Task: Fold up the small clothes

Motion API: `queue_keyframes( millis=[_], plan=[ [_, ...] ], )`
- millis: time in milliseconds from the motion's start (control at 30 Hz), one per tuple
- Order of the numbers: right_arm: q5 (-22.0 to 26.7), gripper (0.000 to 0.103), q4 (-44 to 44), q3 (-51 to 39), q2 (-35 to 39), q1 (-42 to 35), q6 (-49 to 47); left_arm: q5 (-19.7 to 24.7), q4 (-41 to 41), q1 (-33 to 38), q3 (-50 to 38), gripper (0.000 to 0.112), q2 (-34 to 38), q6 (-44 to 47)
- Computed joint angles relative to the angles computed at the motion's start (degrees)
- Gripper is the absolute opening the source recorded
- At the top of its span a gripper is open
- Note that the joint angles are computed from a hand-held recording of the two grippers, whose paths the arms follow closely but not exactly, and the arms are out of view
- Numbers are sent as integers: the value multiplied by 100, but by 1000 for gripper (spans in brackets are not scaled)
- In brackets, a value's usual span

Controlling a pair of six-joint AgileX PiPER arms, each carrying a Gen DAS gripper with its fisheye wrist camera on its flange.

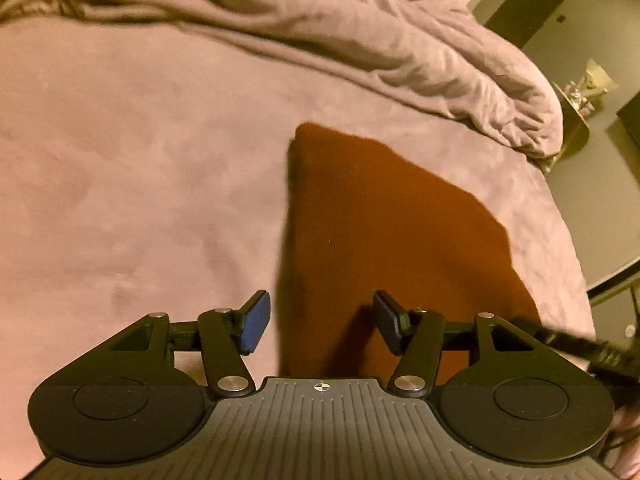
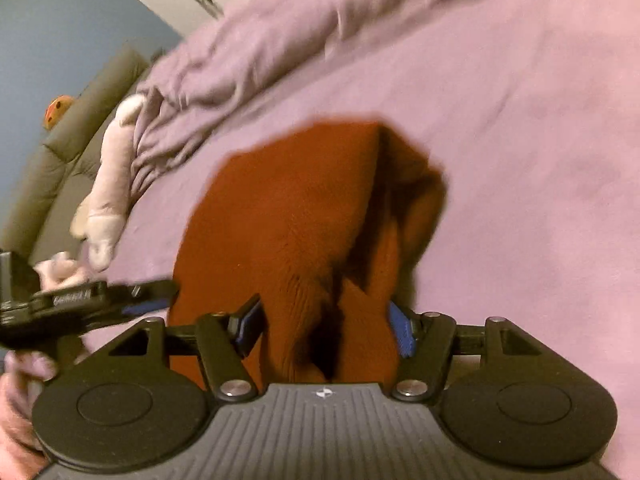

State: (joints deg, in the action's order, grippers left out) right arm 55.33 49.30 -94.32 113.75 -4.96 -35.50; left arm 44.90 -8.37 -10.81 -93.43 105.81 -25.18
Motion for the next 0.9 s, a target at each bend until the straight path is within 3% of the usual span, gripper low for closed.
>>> queue_keyframes(
  millis=[100, 200, 267, 333, 433, 467, 533, 600, 667, 833, 900],
  plan=[
    [-477, 70, -492, -185, -239, 172, 679, 58, 318, -132, -432, 74, 108, -270],
    [-558, 68, -1020, -1040, 155, 478, 1349, 99, 699, -288, -1080, 82, 464, -509],
    [-623, 48, -1199, -1519, 413, 709, 1475, 544, 920, -415, -1891, 82, 973, -583],
    [-805, 41, -1292, -1558, 502, 886, 1281, 563, 1017, -506, -2383, 83, 1441, -460],
    [-1367, 38, -2209, -1576, 808, 1357, 1223, 527, 1251, -527, -2570, 86, 1925, -581],
    [-1404, 38, -2628, -1663, 1008, 1456, 1400, 562, 1300, -520, -2603, 93, 2070, -618],
    [-1282, 36, -3012, -1947, 1442, 1503, 1726, 183, 783, -367, -2174, 97, 2074, -390],
    [-1132, 36, -2664, -2049, 1491, 1348, 1669, -253, 121, -159, -1630, 98, 1871, -234],
    [-762, 36, -2789, -2230, 1397, 1305, 1976, -274, -217, -18, -1293, 97, 1588, -228],
    [-1177, 38, -3197, -380, -160, 1434, 2231, 173, 429, -205, -609, 94, 687, -820],
    [-1146, 40, -3748, -52, -390, 1579, 2535, 751, 337, -253, -904, 98, 896, -746]
  ],
)
